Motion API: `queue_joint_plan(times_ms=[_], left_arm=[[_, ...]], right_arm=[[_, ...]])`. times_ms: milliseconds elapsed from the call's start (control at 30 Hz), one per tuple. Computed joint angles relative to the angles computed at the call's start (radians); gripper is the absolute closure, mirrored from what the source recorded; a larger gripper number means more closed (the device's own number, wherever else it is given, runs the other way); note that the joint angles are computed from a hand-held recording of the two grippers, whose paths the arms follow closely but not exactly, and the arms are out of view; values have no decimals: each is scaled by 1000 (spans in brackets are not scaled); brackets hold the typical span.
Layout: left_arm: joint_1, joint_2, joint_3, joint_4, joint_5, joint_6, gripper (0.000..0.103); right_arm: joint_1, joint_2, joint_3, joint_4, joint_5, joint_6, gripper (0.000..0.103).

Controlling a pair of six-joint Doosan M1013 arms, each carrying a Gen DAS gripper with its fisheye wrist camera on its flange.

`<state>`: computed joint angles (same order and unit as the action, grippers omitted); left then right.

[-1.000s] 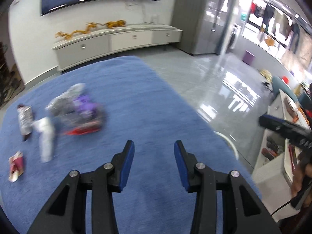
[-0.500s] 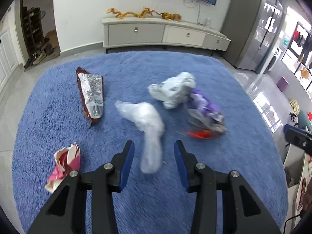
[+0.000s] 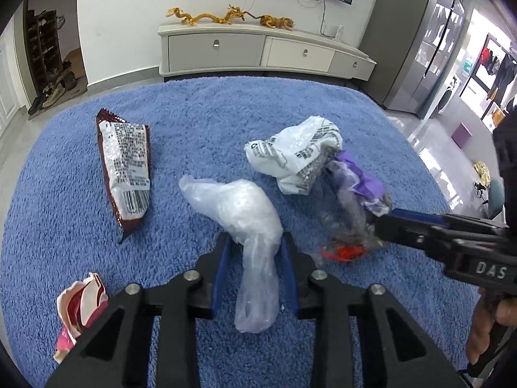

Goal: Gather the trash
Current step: 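Grasp the clear plastic bag with the left tool while the right tool grasps a crumpled wrapper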

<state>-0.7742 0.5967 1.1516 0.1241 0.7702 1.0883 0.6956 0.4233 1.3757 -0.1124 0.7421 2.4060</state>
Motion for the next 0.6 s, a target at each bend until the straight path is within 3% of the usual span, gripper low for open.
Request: queue_joint_plan(times_ms=[333, 600], left_arm=[[-5, -49, 77, -37, -67, 11, 82], [-39, -117, 164, -7, -131, -6, 83]], right_arm=[[14, -32, 45, 16, -37, -37, 86], [59, -126, 145, -141, -34, 116, 87]])
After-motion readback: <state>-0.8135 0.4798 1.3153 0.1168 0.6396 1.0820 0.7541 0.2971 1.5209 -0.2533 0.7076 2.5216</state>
